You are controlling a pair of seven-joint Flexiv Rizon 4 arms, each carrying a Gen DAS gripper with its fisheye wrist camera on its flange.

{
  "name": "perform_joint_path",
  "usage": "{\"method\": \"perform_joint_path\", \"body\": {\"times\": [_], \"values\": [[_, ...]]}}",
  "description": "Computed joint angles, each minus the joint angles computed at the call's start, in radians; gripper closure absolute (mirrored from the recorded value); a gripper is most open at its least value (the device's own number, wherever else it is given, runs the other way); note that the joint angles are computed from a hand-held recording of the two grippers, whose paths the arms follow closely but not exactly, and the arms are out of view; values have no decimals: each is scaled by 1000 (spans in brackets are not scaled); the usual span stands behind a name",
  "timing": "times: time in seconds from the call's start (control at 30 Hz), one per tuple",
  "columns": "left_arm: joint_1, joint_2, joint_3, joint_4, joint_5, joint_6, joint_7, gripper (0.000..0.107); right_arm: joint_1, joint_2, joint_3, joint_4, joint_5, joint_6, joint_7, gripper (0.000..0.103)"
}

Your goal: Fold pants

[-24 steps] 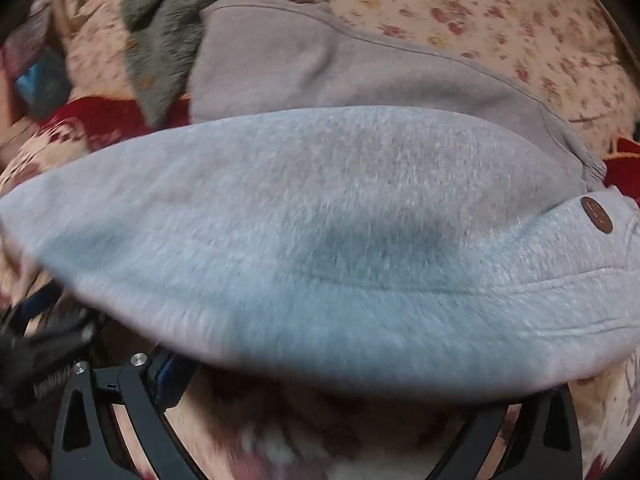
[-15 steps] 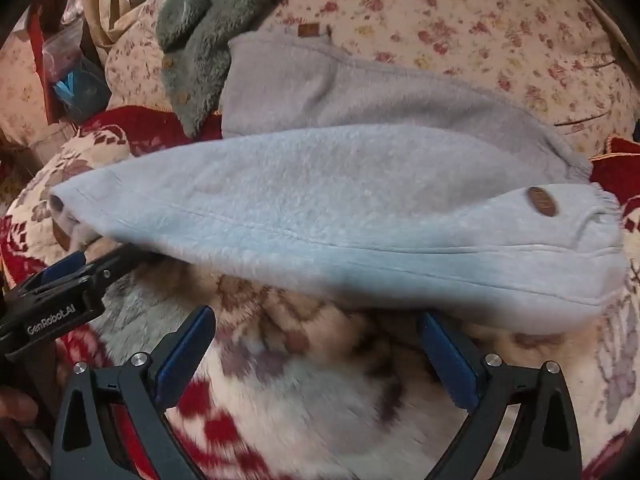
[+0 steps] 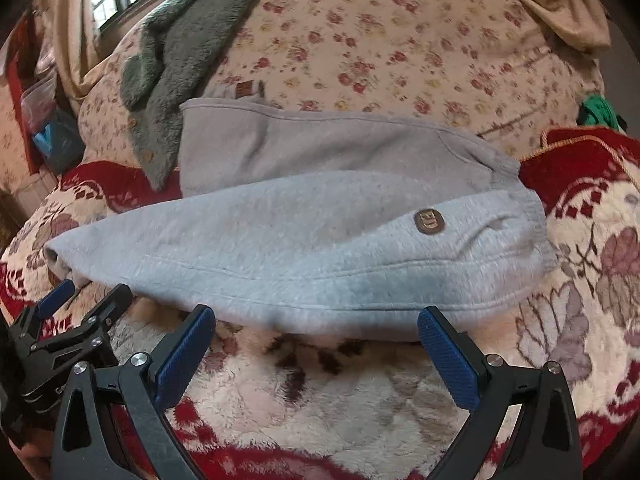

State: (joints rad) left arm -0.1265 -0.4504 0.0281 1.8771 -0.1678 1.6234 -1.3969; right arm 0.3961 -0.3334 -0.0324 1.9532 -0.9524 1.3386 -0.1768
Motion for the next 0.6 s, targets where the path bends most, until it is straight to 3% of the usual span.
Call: {"method": "perform_joint_path", "body": {"times": [0.1,0.27,0.6], "values": [[50,-3,-57,27,-3,48,20,4,1,-3,2,-2,4,-14,-6,0],[192,5,-220,74,-25,105,53,4,3,-16,24,-16,51,-33,-53,0],[146,-3,-156,55,-55,62,44,4,17,-33,27,-27,131,-41,-111,0]]}}
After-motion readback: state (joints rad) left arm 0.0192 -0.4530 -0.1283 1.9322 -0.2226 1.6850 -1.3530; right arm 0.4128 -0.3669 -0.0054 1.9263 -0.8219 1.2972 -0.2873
